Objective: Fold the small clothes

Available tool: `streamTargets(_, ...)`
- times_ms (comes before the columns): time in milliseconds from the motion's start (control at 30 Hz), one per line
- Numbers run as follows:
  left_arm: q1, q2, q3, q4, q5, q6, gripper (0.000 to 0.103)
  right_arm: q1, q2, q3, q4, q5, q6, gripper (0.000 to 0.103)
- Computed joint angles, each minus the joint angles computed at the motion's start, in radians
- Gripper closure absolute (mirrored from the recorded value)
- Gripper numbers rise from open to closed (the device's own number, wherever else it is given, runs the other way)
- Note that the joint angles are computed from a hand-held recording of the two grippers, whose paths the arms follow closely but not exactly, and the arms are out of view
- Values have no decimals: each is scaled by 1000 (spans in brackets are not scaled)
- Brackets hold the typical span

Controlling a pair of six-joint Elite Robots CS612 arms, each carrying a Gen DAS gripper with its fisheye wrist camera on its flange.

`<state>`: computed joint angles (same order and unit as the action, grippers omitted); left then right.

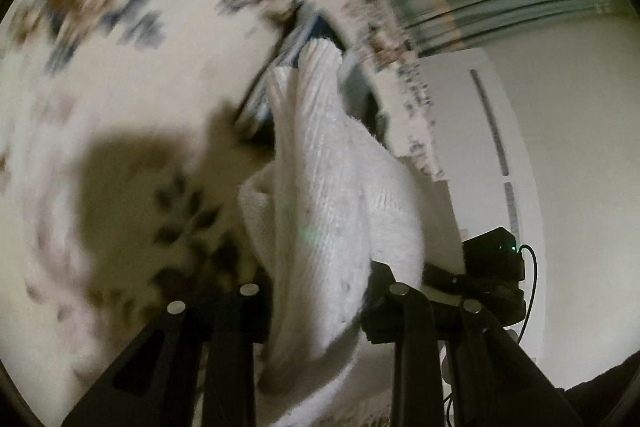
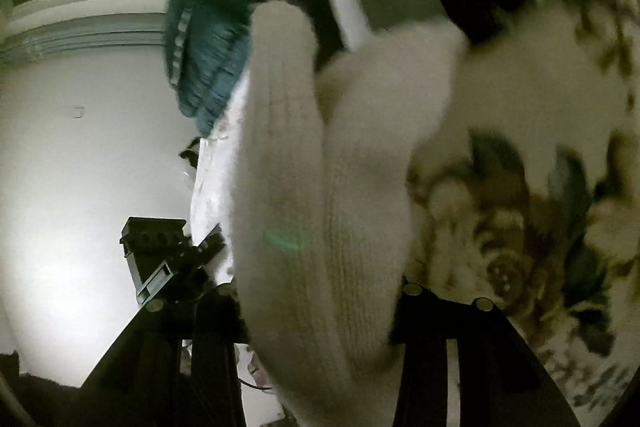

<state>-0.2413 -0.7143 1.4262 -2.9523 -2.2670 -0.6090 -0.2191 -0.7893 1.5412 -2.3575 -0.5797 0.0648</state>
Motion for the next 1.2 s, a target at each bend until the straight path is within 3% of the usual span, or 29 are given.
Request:
streamTargets(167, -22, 40, -163, 47, 24, 27, 78, -24, -2, -94, -16, 14, 31, 60)
streamTargets(267, -31, 107, -303, 106, 41, 36, 77, -24, 29, -181, -42, -7, 52, 60)
streamTargets(400, -45, 214, -507, 233, 95, 113, 75, -30, 111, -325, -45, -25, 72, 60)
streamTargets(633, -63, 387, -800, 503, 198, 189, 74, -23, 333, -646, 148, -56, 65, 60)
streamTargets(733, -68, 410, -827, 532, 228, 184, 68, -20, 413, -771, 244, -94, 48, 58)
streamTargets(767, -71, 409, -826, 533, 246, 187, 61, -18, 424, -782, 246, -99, 54, 55)
streamTargets(833, -77, 395, -802, 512, 296, 205, 58, -18, 426, -789, 252, -117, 58, 46)
streamTargets(900, -85, 379, -784, 508, 353, 229, 39, -5, 402, -780, 250, -250, 32, 33)
streamTargets(967, -91, 364, -771, 512, 409, 246, 0, 14, 384, -771, 224, -403, 16, 26)
streamTargets(1067, -102, 346, -746, 500, 499, 253, 0, 53, 317, -679, 106, -690, 2, 0)
streamTargets(1167, -123, 310, -697, 509, 619, 275, 0, 93, 258, -586, 22, -936, 2, 0)
streamTargets(1200, -130, 299, -683, 517, 649, 282, 0, 101, 240, -556, 7, -977, -3, 0)
